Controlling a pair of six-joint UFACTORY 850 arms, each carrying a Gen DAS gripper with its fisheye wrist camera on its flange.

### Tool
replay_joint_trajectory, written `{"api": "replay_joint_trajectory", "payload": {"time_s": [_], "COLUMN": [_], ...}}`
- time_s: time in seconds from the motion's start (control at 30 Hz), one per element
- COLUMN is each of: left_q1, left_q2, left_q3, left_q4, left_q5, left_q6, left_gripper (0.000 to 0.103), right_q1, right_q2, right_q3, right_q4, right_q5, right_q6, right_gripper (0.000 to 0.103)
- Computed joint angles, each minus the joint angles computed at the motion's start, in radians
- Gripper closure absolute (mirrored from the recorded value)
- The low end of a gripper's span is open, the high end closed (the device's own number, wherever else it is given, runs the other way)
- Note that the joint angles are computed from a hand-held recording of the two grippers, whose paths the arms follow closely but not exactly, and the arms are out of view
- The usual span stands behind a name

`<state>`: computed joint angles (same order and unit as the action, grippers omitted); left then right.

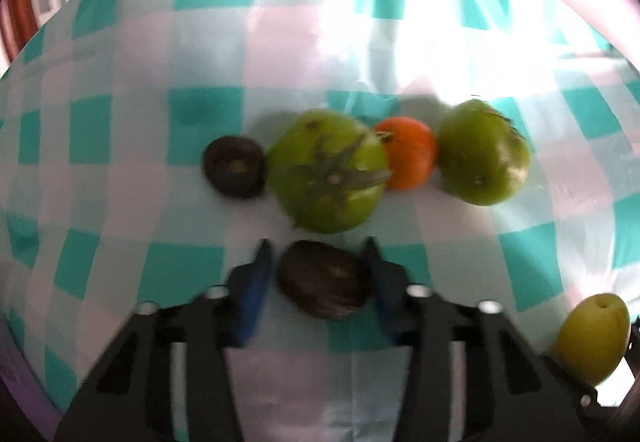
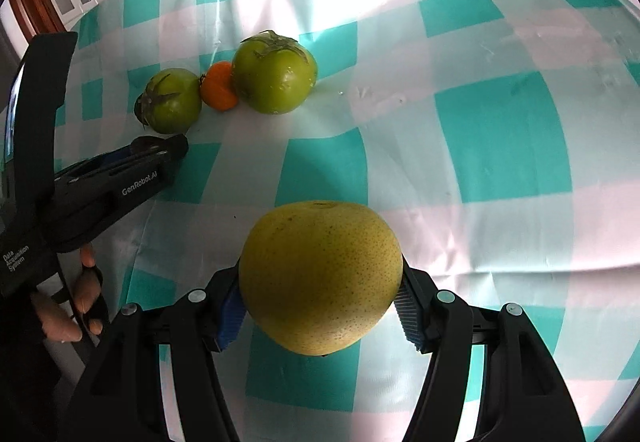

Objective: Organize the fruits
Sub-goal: 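Grasp the yellow pear with the right tool while the left tool grasps a brown plum, then carry the pear and plum into the purple-rimmed box and open both tools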

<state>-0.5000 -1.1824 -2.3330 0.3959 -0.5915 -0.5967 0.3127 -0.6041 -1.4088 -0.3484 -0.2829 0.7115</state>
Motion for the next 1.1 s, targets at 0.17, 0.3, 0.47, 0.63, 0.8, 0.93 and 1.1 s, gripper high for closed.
{"api": "replay_joint_trajectory", "payload": {"time_s": [0.17,0.3,0.47,0.63,0.8,0.93,1.1], "left_q1": [-0.008,-0.016,-0.033,-0.06,-0.097,-0.122,-0.15], "left_q2": [0.103,0.203,0.322,0.415,0.502,0.614,0.732], "left_q3": [0.183,0.348,0.535,0.68,0.815,0.947,1.041], "left_q4": [0.053,0.045,0.053,0.119,0.191,0.187,0.311], "left_q5": [0.08,0.137,0.185,0.194,0.189,0.198,0.204], "left_q6": [-0.038,-0.046,-0.061,-0.169,-0.288,-0.338,-0.501], "left_gripper": [0.062,0.062,0.062,0.062,0.062,0.062,0.062], "right_q1": [-0.009,-0.02,-0.029,-0.009,-0.004,-0.016,-0.035], "right_q2": [0.027,0.061,0.109,0.174,0.245,0.304,0.364], "right_q3": [0.044,0.087,0.15,0.238,0.322,0.389,0.444], "right_q4": [0.01,0.146,0.314,0.415,0.635,0.925,1.192], "right_q5": [0.032,0.045,0.045,0.038,0.016,-0.024,-0.075], "right_q6": [0.01,-0.104,-0.262,-0.357,-0.598,-0.873,-1.102], "right_gripper": [0.041,0.041,0.041,0.041,0.041,0.041,0.041]}}
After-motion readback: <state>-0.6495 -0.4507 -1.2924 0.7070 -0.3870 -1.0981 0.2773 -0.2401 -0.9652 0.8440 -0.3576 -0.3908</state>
